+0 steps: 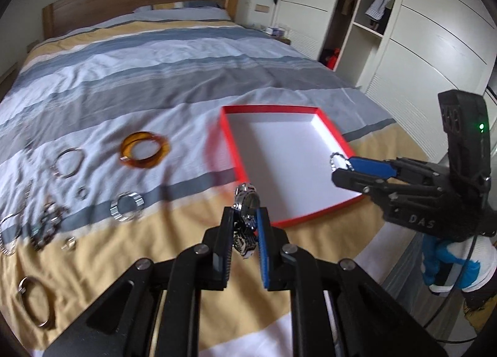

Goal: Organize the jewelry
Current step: 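Carry the bangle in the right tool while the left tool carries the watch into the red box, then open the right tool releasing the bangle while the left tool releases the watch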

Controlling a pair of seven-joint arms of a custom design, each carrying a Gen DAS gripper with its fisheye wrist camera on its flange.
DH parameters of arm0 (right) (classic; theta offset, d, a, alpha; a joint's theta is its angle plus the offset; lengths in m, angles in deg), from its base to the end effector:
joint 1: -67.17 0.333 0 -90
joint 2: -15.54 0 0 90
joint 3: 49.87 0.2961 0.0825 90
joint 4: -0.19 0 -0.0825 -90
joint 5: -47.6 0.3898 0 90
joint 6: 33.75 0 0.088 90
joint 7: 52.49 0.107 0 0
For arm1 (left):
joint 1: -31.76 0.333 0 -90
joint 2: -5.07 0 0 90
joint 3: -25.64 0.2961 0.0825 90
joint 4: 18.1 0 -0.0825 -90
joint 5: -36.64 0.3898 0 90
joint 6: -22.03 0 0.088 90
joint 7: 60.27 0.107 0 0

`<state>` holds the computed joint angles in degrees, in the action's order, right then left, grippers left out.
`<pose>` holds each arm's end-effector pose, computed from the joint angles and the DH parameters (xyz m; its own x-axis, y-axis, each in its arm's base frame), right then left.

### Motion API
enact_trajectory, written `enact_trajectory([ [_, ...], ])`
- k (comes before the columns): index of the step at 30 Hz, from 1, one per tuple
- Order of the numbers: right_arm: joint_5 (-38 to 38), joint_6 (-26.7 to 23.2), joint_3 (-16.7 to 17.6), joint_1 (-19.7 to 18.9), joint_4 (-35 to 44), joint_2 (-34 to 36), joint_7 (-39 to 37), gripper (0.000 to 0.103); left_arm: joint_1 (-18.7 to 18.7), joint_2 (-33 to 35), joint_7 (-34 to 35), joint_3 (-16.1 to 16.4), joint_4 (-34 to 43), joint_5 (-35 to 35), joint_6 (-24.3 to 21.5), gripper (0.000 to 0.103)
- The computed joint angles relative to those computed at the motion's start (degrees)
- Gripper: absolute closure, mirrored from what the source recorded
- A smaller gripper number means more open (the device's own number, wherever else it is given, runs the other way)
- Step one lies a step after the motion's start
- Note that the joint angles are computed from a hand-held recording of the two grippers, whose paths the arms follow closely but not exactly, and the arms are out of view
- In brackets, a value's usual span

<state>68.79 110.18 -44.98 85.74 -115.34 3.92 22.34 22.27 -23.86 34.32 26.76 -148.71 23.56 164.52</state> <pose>0.5094 0.2218 0.5997 0.4920 -0.8543 -0.1675 -0.6988 -0.2728 -0.6613 0.4594 -0.0650 0.6103 -0.1600 -0.9707 0.1795 -0.7616 0.0056 -0.6481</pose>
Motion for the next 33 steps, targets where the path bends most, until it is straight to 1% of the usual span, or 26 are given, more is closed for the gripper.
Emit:
enact_trajectory([
  [3,-1.76,-0.71,-0.62,-1.3,1.33,2.27,0.93,0.064,-1.9,5.85,0.91,-0.34,3.99,-2.52,0.69,0.09],
  [5,-2.32,-1.3,-0.86,-1.8,2.05,3.71,1.08,0.064,-2.13,9.61,1.31,-1.06,6.38,-3.79,0.89,0.09],
  [8,-3.32,-2.52,-1.05,-2.39,2.89,5.79,0.93,0.064,-1.31,13.24,0.83,-2.55,8.29,-4.82,0.68,0.09],
  [12,-4.39,-4.2,-1.14,-2.86,3.92,7.96,1.05,0.063,0.72,16.7,-1.0,-4.53,9.2,-3.17,-0.11,0.09],
  [14,-5.45,-5.73,-1.16,-3.07,4.83,9.12,1.47,0.063,1.46,17.27,-1.79,-5.09,8.97,-2.69,-0.3,0.09],
  [18,-8.13,-7.09,-0.95,-3.09,5.01,9.84,2.22,0.063,2.19,17.64,-3.37,-5.96,8.97,-1.85,-0.45,0.09],
  [20,-8.29,-7.51,-0.98,-3.09,5.13,9.95,2.23,0.063,2.35,17.73,-4.18,-6.2,9.02,-1.37,-0.6,0.089],
  [22,-9.07,-7.55,-0.92,-3.06,4.99,9.78,2.63,0.061,2.38,17.76,-4.25,-6.11,9.09,-1.62,-0.88,0.089],
  [24,-9.31,-7.4,-0.96,-3.1,4.76,9.48,3.16,0.053,2.54,17.89,-4.66,-6.11,9.56,-1.51,-1.51,0.089],
  [27,-8.63,-6.76,-1.08,-3.23,3.9,8.43,3.58,0.05,2.62,17.92,-4.64,-5.86,10.46,-2.46,-2.34,0.088],
  [28,-8.63,-6.53,-1.1,-3.28,3.82,8.21,3.76,0.05,2.71,17.6,-4.79,-5.88,10.46,-2.46,-2.37,0.087],
  [30,-8.46,-5.91,-1.17,-3.42,3.21,7.02,4.0,0.049,2.77,16.35,-4.91,-5.82,10.18,-2.46,-2.29,0.079],
  [32,-8.2,-5.34,-1.18,-3.54,2.58,5.61,4.2,0.048,2.7,14.93,-5.01,-5.58,9.98,-2.5,-2.34,0.074],
  [33,-8.42,-5.0,-1.11,-3.6,2.26,4.8,4.43,0.048,2.6,13.93,-4.96,-5.37,9.81,-2.65,-2.38,0.073],
])
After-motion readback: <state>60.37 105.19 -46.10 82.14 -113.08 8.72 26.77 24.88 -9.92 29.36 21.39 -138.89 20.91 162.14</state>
